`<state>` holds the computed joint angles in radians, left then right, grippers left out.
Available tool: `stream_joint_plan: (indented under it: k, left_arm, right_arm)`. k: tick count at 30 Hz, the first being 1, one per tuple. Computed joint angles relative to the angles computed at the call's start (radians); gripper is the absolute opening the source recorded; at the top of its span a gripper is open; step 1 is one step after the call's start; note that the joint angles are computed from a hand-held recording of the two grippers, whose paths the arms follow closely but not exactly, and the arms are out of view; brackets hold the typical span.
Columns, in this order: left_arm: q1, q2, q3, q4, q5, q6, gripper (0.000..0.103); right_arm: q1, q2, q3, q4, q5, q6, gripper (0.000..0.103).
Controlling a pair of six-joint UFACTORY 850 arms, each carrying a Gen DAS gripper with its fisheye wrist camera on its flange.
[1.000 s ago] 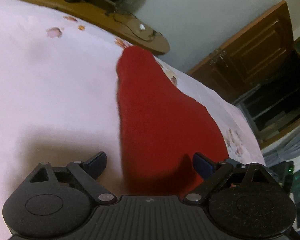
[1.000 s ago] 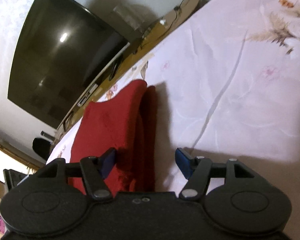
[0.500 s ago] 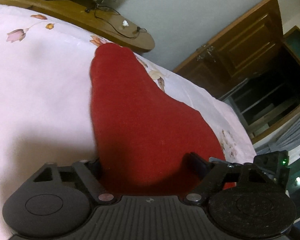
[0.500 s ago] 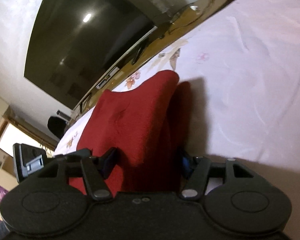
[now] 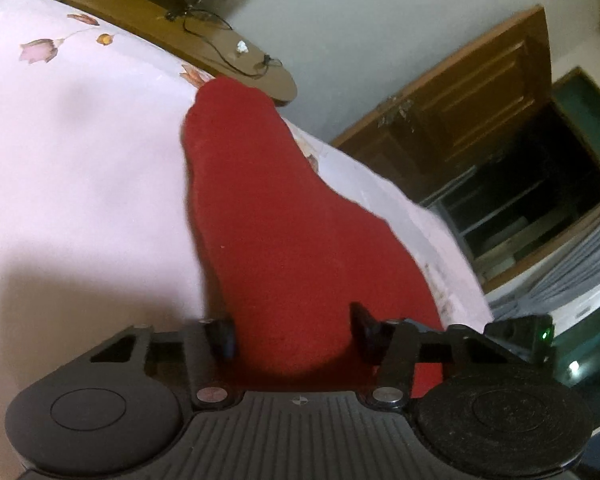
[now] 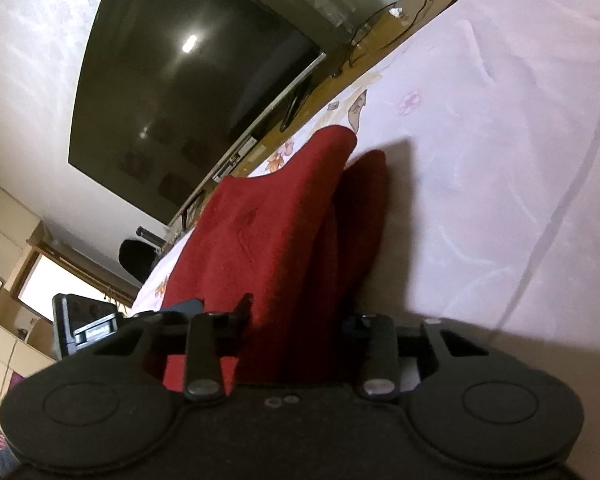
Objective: Fold small clothes
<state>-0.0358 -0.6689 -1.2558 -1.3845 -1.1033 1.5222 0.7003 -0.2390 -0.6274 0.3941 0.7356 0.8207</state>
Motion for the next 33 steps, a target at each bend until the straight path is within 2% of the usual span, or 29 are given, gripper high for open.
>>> stream_joint_plan:
  k: [9,18,24,29,33]
  left_arm:
    - [0.025,0.056,0.045,-0.036,-0.054,0.043,0.047]
    - [0.131,0.084,0.016,0.032,-0.146,0.039,0.047]
    - [0.250,0.040,-0.064,0.102,-0.207,0.004,0.047]
    - [0.345,-0.053,-0.200,0.165,-0.255,-0.066,0.047]
    - [0.394,-0.151,-0.335,0.208,-0.270,-0.141,0.047]
  right_arm:
    - [0.040,0.050,-0.033,0.164,-0.048,-0.214,0.033]
    - [0.116,0.021,-0.149,0.341,-0.070,-0.369,0.033]
    - [0.142,-0.085,-0.304,0.355,-0.106,-0.402,0.033]
    - [0.138,-0.226,-0.484,0.290,-0.149,-0.355,0.033]
    - [0.122,-0.344,-0.629,0.205,-0.194,-0.282,0.033]
